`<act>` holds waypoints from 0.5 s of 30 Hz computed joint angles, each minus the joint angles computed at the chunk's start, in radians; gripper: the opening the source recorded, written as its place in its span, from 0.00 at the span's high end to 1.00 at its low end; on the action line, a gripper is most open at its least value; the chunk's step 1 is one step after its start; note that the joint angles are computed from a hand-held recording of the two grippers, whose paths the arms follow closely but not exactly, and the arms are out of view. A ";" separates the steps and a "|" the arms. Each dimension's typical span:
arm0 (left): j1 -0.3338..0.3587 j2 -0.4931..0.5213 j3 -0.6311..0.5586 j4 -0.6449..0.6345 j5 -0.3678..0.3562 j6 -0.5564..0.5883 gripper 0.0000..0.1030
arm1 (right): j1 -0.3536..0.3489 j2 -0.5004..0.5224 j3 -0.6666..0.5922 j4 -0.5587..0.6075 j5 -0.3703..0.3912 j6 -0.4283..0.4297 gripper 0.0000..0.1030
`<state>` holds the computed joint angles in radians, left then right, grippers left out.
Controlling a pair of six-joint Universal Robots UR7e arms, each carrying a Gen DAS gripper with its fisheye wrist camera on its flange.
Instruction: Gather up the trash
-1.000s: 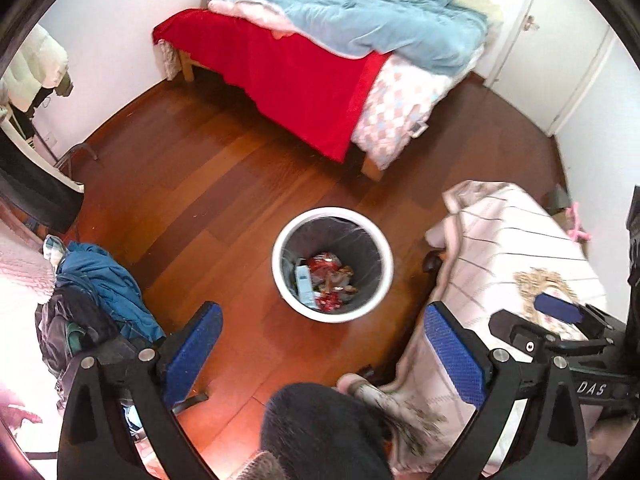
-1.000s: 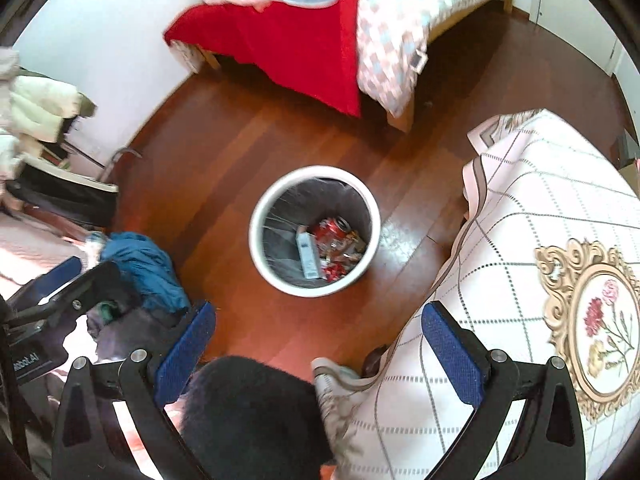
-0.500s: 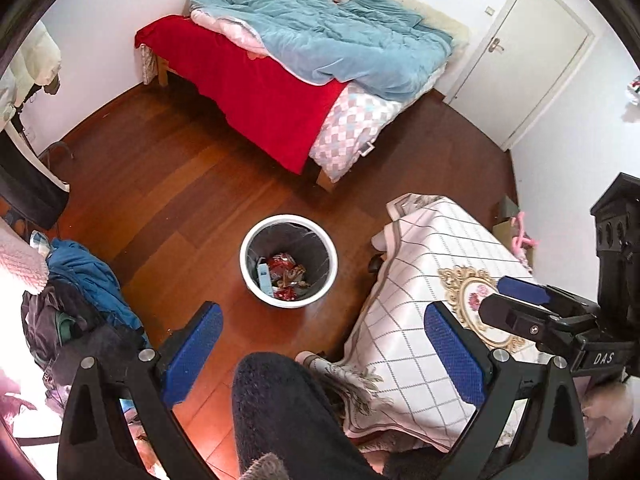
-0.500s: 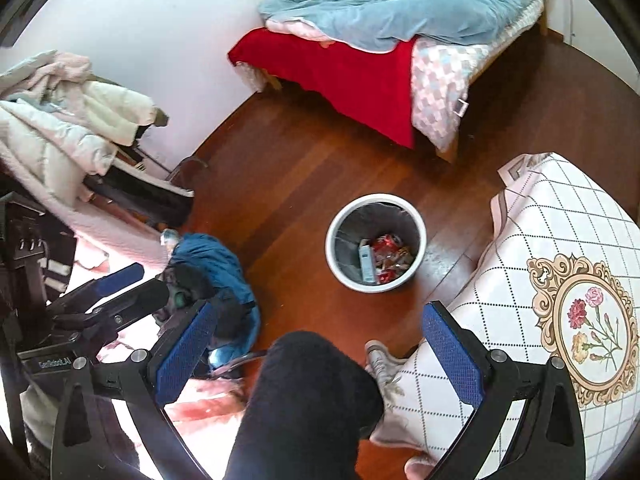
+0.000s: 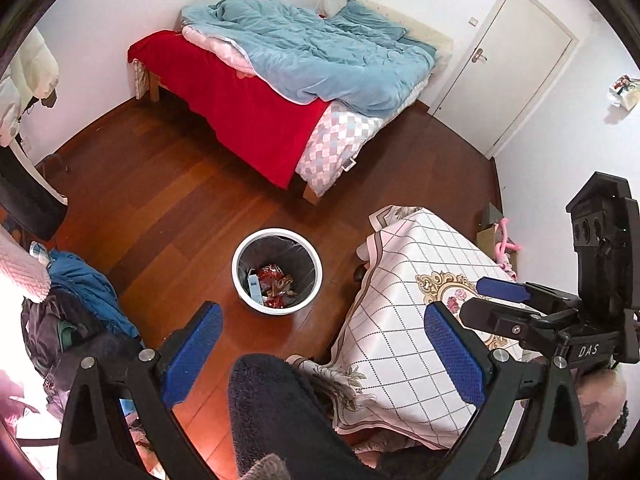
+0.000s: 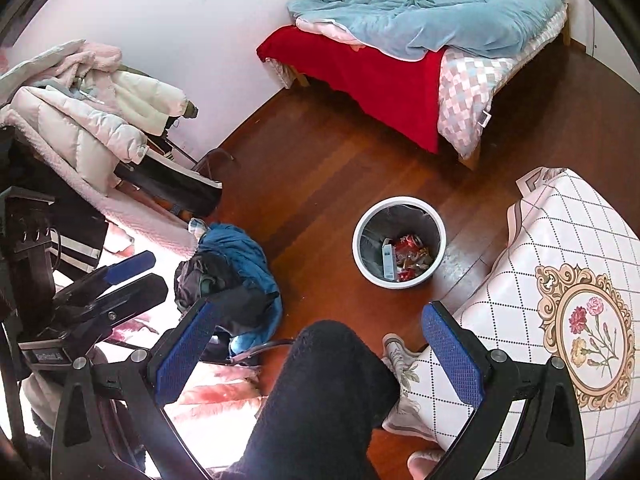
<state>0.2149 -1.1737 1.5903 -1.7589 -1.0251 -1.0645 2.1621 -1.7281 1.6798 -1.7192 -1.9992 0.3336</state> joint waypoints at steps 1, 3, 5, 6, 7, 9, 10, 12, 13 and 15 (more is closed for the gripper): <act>-0.002 -0.003 0.001 -0.003 0.000 -0.001 0.00 | -0.001 0.001 -0.002 0.001 0.001 0.000 0.00; -0.005 -0.005 -0.001 0.000 0.003 -0.002 0.00 | 0.003 0.001 -0.008 0.005 0.002 0.000 0.00; -0.009 -0.004 -0.004 -0.002 0.004 -0.001 0.00 | 0.008 0.005 -0.016 0.012 0.000 0.000 0.00; -0.010 -0.003 -0.006 0.000 0.005 0.000 0.00 | 0.010 0.006 -0.018 0.013 0.001 0.000 0.00; -0.011 -0.003 -0.007 -0.001 0.006 0.000 0.00 | 0.012 0.009 -0.021 0.014 0.001 0.001 0.00; -0.013 -0.001 -0.011 0.001 0.007 0.000 0.00 | 0.017 0.011 -0.026 0.019 -0.001 0.005 0.00; -0.014 -0.002 -0.011 0.000 0.008 0.000 0.00 | 0.020 0.012 -0.027 0.020 -0.003 0.006 0.00; -0.016 -0.001 -0.012 -0.001 0.007 0.000 0.00 | 0.023 0.012 -0.030 0.024 -0.007 0.009 0.00; -0.016 -0.001 -0.012 -0.002 0.007 0.000 0.00 | 0.025 0.012 -0.032 0.025 -0.009 0.011 0.00; -0.018 -0.004 -0.007 -0.006 0.008 -0.002 0.00 | 0.027 0.013 -0.036 0.030 -0.012 0.012 0.00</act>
<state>0.1971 -1.1782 1.5836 -1.7647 -1.0172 -1.0663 2.1889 -1.7152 1.6440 -1.6895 -2.0116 0.3459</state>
